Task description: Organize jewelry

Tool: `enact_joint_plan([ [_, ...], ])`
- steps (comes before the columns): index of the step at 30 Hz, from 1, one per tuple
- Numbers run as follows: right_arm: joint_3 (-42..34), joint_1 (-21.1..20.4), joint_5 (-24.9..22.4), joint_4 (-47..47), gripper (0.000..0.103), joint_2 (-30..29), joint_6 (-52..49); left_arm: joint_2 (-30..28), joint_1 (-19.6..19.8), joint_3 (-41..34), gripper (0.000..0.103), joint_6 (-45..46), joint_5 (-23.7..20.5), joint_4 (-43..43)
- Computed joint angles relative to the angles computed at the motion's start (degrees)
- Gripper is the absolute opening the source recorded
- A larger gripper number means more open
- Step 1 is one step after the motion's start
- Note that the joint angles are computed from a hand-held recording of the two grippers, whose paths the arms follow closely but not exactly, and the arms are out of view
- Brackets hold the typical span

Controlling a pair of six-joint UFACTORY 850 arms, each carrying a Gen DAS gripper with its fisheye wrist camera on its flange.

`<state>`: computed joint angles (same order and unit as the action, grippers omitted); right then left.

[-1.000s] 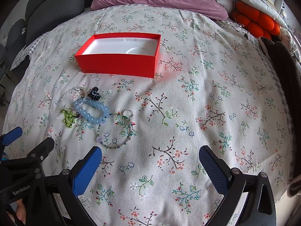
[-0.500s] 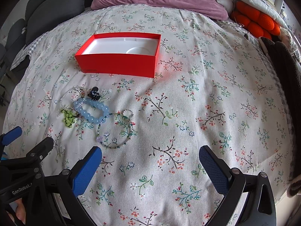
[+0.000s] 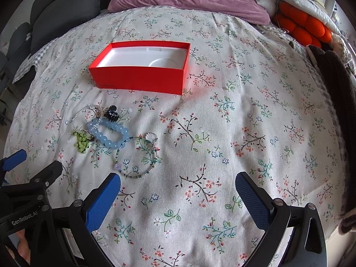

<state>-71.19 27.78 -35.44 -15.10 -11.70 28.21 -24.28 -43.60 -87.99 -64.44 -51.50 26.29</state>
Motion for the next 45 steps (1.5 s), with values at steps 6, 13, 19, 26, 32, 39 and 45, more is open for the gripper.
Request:
enact_joint_plan([
  [6,-1.7,-1.5,-0.1,5.8,0.103,-0.7,-5.2,0.5,1.5,-0.7,0.103,4.1,1.7,-4.0],
  [13,-6.5,-3.5,-4.9,12.7,0.103,-4.1,-12.2,-0.9,4.3,-4.1,0.102,14.5,1.5,-9.6],
  [19,-10.6,-4.1,-6.4,15.1,0.103,-7.2,-15.4,-2.7,7.8,-4.5,0.095,20.2,5.0,-16.4],
  [26,-12.9,-6.0,-9.1,23.9,0.095,-10.7,-21.7,-5.6,11.0,-4.1,0.061,27.6,9.1,-25.9],
  [32,-14.6,-6.2,-11.3,27.6,0.077,-13.7,-24.5,-6.3,12.0,-4.2,0.049,30.5,11.6,-30.8],
  [39,-15.1,-4.5,-12.2,25.1,0.060,-15.5,-23.5,-7.4,11.7,-5.3,0.029,26.5,11.8,-27.8],
  [45,-14.2,-2.4,-10.9,19.1,0.045,-15.6,-20.3,-7.7,11.7,-5.6,0.008,25.2,11.3,-26.7],
])
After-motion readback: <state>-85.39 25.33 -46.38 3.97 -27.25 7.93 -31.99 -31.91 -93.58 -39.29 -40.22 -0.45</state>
